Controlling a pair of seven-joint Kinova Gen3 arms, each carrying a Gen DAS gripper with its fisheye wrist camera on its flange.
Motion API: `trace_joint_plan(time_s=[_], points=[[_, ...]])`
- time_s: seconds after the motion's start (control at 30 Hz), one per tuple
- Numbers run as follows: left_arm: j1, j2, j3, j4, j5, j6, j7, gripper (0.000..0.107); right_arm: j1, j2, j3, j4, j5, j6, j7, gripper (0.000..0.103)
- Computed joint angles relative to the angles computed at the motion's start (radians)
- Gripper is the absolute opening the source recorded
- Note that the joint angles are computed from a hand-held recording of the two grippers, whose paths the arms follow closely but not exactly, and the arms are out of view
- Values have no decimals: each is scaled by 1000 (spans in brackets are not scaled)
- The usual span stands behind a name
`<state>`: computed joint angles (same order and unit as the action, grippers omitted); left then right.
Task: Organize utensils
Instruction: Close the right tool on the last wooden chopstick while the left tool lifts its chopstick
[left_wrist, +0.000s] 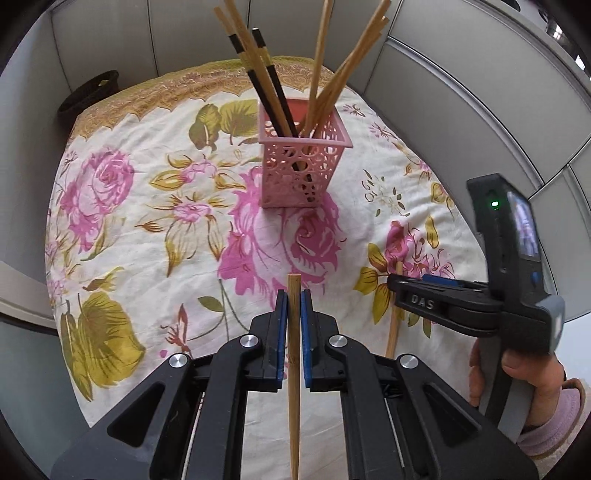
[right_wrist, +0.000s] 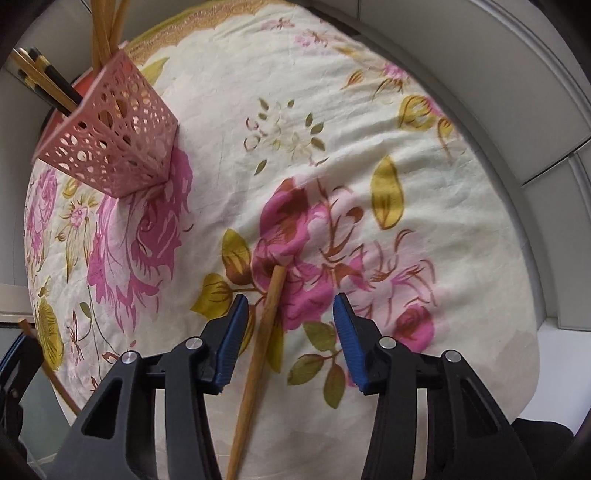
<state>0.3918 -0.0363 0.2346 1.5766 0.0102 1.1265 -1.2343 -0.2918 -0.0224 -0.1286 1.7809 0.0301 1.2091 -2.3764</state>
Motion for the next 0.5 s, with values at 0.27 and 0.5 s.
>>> trace_joint_plan(time_s=[0.27, 0.5], points=[[-46, -69, -24, 45, 40, -27, -24, 6, -46, 49, -24, -49, 68, 53, -109, 34], [-60, -119, -22, 59, 59, -83, -22, 6, -140, 30, -57, 1, 192, -50, -206, 7]])
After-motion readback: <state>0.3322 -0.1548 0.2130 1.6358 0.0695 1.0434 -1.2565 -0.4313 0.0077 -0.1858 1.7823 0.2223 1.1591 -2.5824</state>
